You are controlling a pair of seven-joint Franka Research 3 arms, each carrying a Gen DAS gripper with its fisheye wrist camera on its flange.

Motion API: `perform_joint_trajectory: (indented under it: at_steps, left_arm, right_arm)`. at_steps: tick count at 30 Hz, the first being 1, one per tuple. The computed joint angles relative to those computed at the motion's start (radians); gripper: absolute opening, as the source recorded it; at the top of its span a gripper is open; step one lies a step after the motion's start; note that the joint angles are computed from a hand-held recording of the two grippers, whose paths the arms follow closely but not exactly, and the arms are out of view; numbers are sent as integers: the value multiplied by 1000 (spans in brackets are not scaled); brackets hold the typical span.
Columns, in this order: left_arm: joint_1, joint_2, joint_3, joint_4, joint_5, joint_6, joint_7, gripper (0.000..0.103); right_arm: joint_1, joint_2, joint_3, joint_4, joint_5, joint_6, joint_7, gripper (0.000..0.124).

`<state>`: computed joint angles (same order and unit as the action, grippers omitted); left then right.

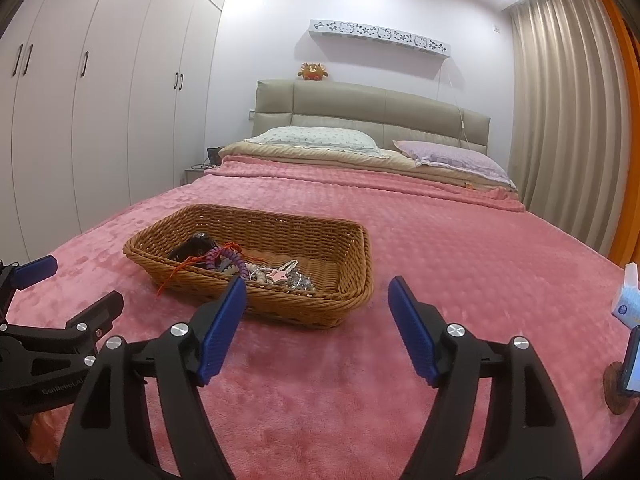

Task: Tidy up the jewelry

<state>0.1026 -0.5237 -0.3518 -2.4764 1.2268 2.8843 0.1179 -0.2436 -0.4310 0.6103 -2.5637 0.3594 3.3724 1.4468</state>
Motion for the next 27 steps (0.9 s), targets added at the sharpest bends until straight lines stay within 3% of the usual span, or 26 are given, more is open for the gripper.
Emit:
perform_joint_trajectory:
  at_steps: [27]
  left_arm:
    - [-12, 6, 5, 5, 9, -12, 5, 95]
  right_arm:
    - [-35, -2, 35, 6, -13, -6, 35, 71]
